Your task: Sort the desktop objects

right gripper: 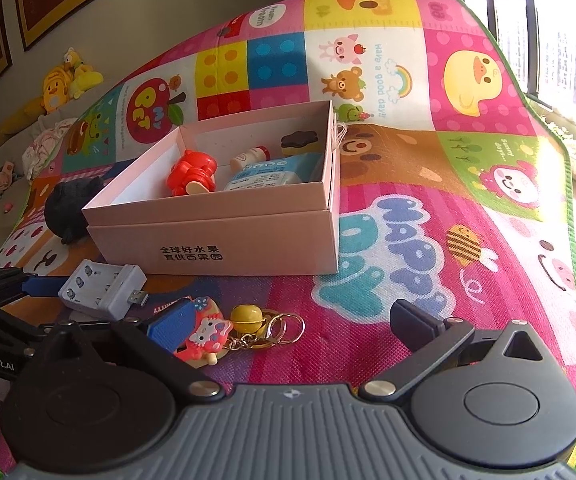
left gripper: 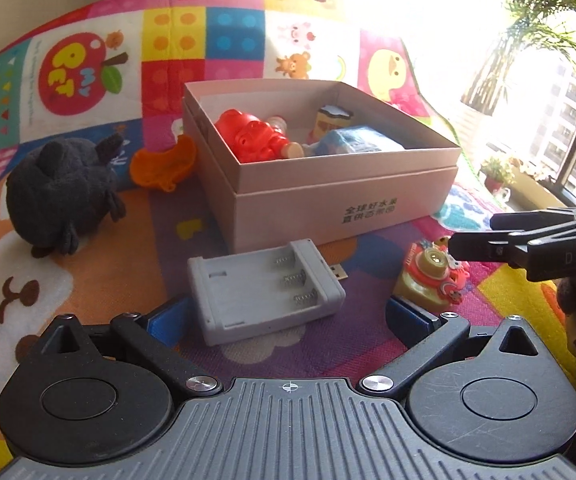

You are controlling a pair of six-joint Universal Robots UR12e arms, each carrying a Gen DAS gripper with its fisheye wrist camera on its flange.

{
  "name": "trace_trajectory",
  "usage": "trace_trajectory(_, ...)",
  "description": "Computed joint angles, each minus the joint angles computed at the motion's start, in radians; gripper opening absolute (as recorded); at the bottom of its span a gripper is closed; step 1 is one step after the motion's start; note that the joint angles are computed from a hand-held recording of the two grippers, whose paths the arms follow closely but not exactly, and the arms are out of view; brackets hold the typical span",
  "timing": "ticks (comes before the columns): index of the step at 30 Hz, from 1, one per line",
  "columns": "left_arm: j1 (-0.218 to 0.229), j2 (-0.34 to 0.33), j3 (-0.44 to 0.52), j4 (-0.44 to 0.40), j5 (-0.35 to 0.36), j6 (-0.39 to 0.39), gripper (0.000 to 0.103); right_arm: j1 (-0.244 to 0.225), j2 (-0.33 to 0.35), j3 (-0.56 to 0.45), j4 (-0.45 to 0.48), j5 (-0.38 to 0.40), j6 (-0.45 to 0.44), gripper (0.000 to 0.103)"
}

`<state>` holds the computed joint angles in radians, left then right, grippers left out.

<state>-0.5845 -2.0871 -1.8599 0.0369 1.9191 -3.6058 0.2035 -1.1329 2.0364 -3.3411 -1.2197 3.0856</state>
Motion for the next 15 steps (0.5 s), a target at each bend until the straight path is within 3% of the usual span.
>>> trace_trajectory(5, -0.011, -0.015, 0.039, -0.070, 0.076, -0.018, 0.103, 0.000, 0.001, -0.003, 0.009, 0.001, 0.008, 0.103)
trace_trajectory(15, -0.018, 0.005, 0.019, -0.130, 0.177, -0.085, 0.103, -0.008, -0.006, 0.002, 0.025, 0.060, -0.039, 0.103)
